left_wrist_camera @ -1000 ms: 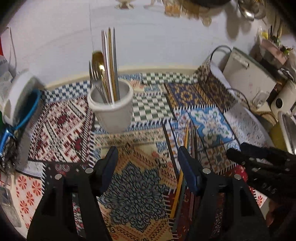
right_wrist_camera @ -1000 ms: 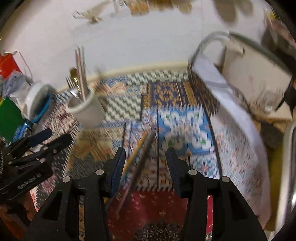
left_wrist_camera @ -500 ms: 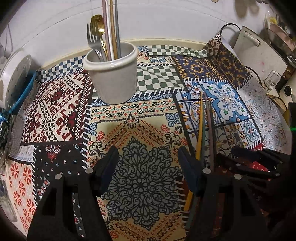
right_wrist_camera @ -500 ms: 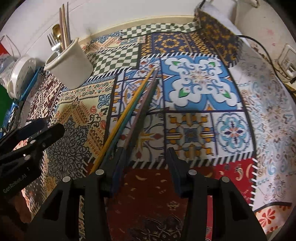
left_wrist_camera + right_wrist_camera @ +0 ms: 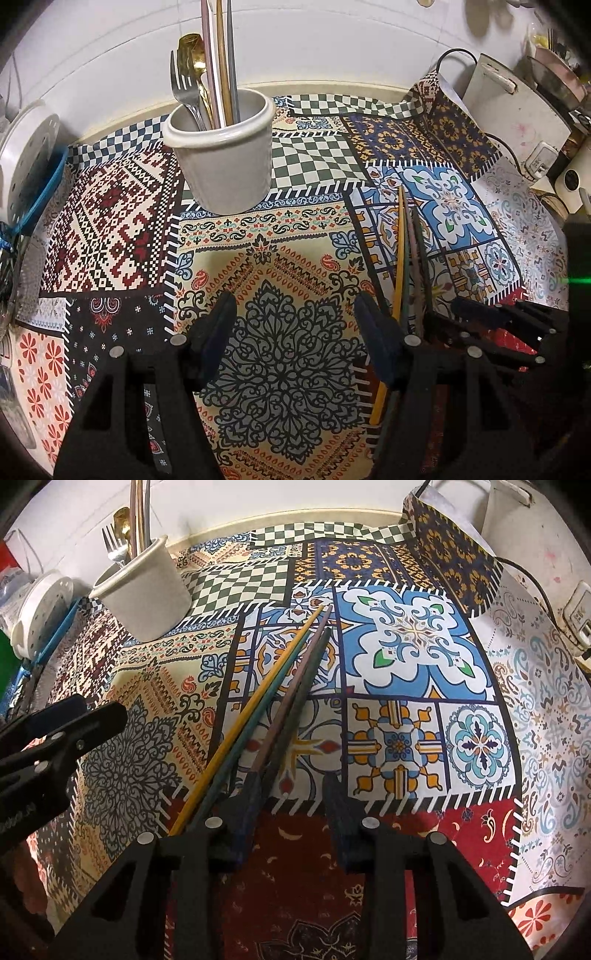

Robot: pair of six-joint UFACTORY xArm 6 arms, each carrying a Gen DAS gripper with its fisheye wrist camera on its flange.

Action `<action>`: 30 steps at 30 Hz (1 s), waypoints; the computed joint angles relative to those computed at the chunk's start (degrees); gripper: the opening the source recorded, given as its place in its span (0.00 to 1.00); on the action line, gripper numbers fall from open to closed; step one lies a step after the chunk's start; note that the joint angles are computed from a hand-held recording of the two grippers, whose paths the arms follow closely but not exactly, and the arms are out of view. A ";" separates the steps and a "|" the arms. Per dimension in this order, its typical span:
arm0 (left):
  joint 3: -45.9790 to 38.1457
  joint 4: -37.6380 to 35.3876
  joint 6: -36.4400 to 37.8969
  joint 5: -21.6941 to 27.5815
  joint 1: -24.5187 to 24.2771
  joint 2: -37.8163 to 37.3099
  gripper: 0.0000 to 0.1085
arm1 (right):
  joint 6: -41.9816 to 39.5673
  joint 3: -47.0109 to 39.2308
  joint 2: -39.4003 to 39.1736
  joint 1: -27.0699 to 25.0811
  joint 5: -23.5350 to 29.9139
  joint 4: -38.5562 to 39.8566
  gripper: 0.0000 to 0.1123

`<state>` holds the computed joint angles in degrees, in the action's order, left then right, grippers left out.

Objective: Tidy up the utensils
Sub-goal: 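Grasp a brown chopstick with the left tool while the right tool grasps a dark green chopstick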

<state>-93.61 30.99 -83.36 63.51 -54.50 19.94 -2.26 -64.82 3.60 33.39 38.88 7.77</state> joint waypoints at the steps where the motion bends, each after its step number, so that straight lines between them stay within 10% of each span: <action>1: 0.01 0.00 0.06 -0.04 0.01 -0.03 0.60 | 0.56 -0.48 0.57 0.34 -0.26 -0.87 0.28; 8: -0.47 0.00 1.42 -1.05 0.16 0.26 0.60 | 1.01 -0.41 0.35 -0.55 0.19 -2.68 0.07; 30: -14.48 -13.76 19.09 -5.72 4.62 12.52 0.49 | -5.68 -8.71 7.05 -5.17 2.36 8.34 0.06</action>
